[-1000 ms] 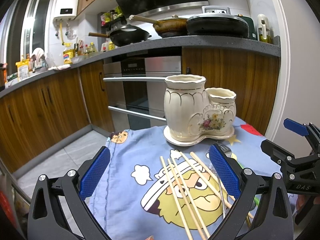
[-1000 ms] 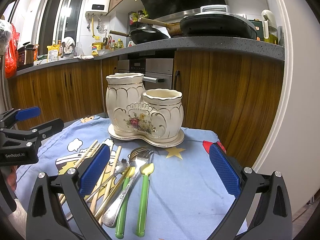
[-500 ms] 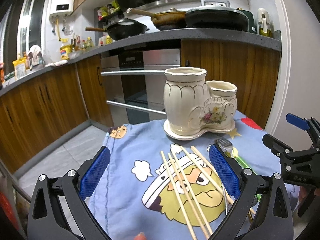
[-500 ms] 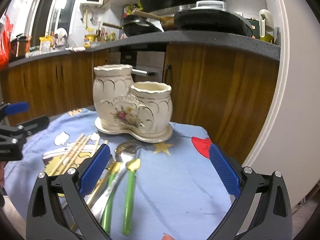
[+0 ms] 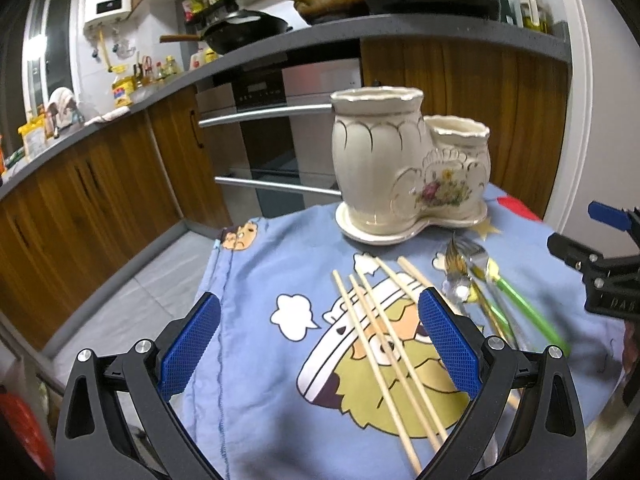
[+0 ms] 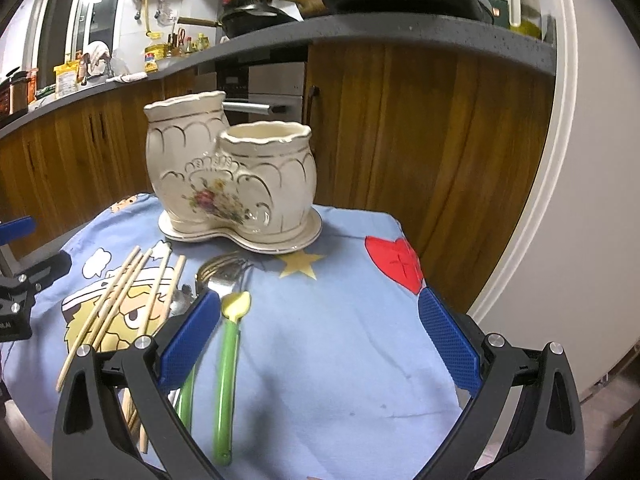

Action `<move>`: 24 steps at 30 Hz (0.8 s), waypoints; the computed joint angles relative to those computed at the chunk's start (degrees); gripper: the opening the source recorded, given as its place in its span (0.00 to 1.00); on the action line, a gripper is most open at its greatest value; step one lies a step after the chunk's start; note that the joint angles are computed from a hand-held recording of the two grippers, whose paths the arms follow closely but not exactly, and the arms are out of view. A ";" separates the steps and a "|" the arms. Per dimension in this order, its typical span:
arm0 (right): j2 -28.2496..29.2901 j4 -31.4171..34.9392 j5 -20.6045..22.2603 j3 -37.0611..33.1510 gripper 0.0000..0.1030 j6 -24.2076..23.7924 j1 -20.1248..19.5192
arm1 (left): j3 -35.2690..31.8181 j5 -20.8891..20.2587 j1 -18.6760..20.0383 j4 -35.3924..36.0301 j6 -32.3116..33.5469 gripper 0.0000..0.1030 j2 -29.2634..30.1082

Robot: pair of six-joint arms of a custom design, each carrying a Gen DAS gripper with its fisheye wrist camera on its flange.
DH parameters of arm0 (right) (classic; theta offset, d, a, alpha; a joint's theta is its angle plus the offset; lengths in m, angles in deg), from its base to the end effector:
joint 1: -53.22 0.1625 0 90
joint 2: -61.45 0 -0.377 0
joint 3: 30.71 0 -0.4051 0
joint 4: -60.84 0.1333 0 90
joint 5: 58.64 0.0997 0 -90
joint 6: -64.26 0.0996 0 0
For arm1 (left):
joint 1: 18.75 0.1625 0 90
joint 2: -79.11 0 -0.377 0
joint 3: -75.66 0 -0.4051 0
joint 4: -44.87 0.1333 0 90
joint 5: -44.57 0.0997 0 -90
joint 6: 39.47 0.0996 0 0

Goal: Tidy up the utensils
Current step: 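Lower the left tool to a chopstick while the right tool reaches a green-handled spoon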

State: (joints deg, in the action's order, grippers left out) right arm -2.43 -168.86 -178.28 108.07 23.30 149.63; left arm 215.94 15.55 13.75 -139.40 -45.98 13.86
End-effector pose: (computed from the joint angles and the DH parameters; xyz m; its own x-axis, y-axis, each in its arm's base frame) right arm 0.1273 -0.3804 0.1632 -0.6588 -0.0148 0.7522 -0.6348 0.5474 -0.5453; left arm -0.1958 -0.3860 0.1008 -0.5907 0.1952 -0.7829 0.7340 0.5329 -0.4210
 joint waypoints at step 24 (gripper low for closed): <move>-11.10 37.66 3.98 -1.63 0.59 6.08 -2.90 | -7.04 -8.86 5.85 30.05 -8.30 0.50 -2.00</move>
